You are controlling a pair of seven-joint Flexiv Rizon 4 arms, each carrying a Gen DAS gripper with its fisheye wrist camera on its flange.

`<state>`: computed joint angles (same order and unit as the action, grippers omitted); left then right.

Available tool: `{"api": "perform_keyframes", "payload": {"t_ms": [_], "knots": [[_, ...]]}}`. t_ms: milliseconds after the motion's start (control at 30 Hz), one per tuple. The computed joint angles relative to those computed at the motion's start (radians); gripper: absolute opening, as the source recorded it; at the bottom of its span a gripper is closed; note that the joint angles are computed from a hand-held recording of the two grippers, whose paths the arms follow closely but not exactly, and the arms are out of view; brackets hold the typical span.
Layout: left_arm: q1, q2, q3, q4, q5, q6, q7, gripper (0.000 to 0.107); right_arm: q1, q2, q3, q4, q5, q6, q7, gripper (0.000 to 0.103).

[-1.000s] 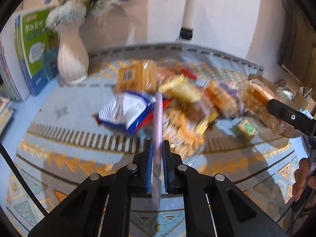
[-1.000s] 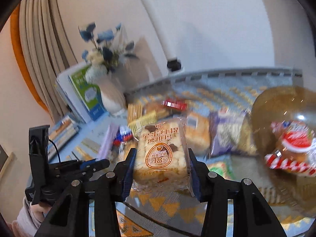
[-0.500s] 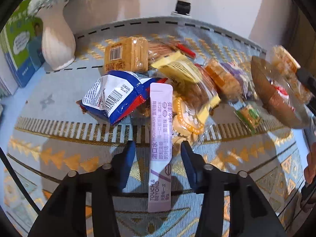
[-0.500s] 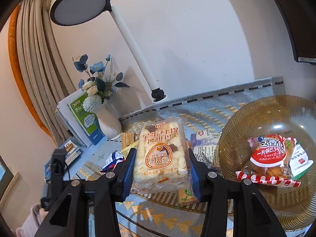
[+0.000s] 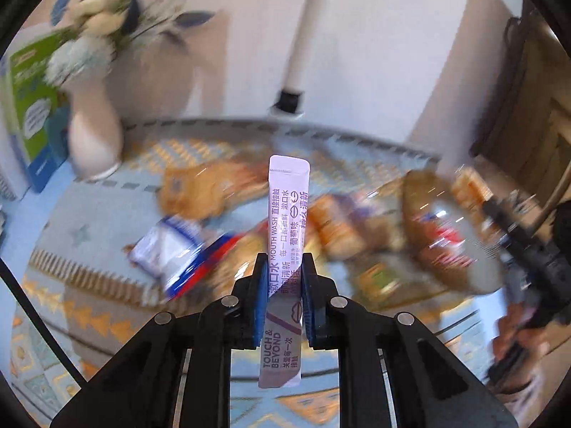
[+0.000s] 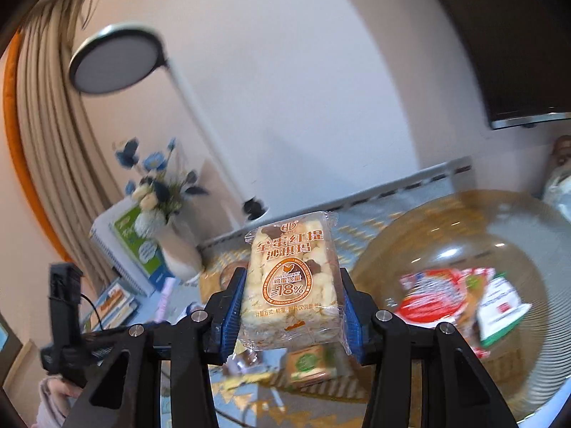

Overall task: Organize snacks
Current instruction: 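Carry the bread cake and pink sachet to the glass bowl and release both, then grasp the blue-and-white bag with the left tool while the right tool grasps the yellow-taped bag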

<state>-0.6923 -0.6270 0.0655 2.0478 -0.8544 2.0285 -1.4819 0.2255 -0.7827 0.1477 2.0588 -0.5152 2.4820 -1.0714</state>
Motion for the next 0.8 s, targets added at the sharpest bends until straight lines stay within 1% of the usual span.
{"api": "perform_keyframes", "payload": {"t_ms": [67,133,233,267,367,433,500,567,600,633,667,700,733,767,800], "knots": [[0.031,-0.001,-0.029,-0.051,0.046,-0.023,-0.005,0.014,-0.017,0.002,-0.002,-0.002,0.011,0.007,0.014,0.047],[0.022,-0.022,-0.02,-0.132,0.07,-0.065,0.011,0.014,-0.038,0.003,-0.006,-0.007,0.021,0.009,0.037,0.047],[0.042,-0.069,-0.042,-0.248,0.14,-0.128,-0.004,0.014,-0.058,0.005,-0.024,-0.02,0.061,-0.009,0.065,0.047],[0.047,-0.093,-0.049,-0.301,0.16,-0.156,-0.007,0.014,-0.059,0.005,-0.031,-0.024,0.08,-0.018,0.069,0.047],[0.032,-0.166,-0.032,-0.446,0.199,-0.245,-0.018,0.014,-0.084,-0.002,-0.037,-0.041,0.098,-0.047,0.1,0.047],[0.037,-0.221,-0.039,-0.548,0.225,-0.314,-0.029,0.014,-0.098,-0.008,-0.037,-0.052,0.101,-0.068,0.123,0.047],[0.045,-0.259,-0.051,-0.617,0.251,-0.362,-0.043,0.016,-0.099,-0.007,-0.043,-0.058,0.116,-0.094,0.134,0.047],[0.029,-0.301,-0.014,-0.685,0.266,-0.423,-0.077,0.021,-0.075,0.005,-0.064,-0.058,0.165,-0.124,0.118,0.048],[0.02,-0.322,0.012,-0.723,0.276,-0.465,-0.097,0.035,-0.065,0.008,-0.071,-0.057,0.187,-0.133,0.107,0.052],[0.003,-0.344,0.06,-0.764,0.288,-0.524,-0.126,0.045,-0.051,0.012,-0.082,-0.056,0.215,-0.142,0.091,0.065],[-0.019,-0.359,0.112,-0.79,0.302,-0.566,-0.166,0.072,-0.034,0.018,-0.094,-0.055,0.245,-0.151,0.071,0.078],[-0.047,-0.375,0.177,-0.81,0.32,-0.6,-0.224,0.085,-0.024,0.022,-0.1,-0.053,0.263,-0.156,0.052,0.081],[-0.061,-0.384,0.21,-0.812,0.339,-0.595,-0.263,0.085,-0.016,0.026,-0.104,-0.052,0.279,-0.165,0.037,0.081],[-0.061,-0.375,0.21,-0.789,0.347,-0.578,-0.266,0.085,-0.009,0.032,-0.105,-0.051,0.29,-0.179,0.025,0.081],[-0.056,-0.373,0.208,-0.784,0.361,-0.58,-0.274,0.085,-0.015,0.032,-0.097,-0.052,0.284,-0.183,0.018,0.081]]}}
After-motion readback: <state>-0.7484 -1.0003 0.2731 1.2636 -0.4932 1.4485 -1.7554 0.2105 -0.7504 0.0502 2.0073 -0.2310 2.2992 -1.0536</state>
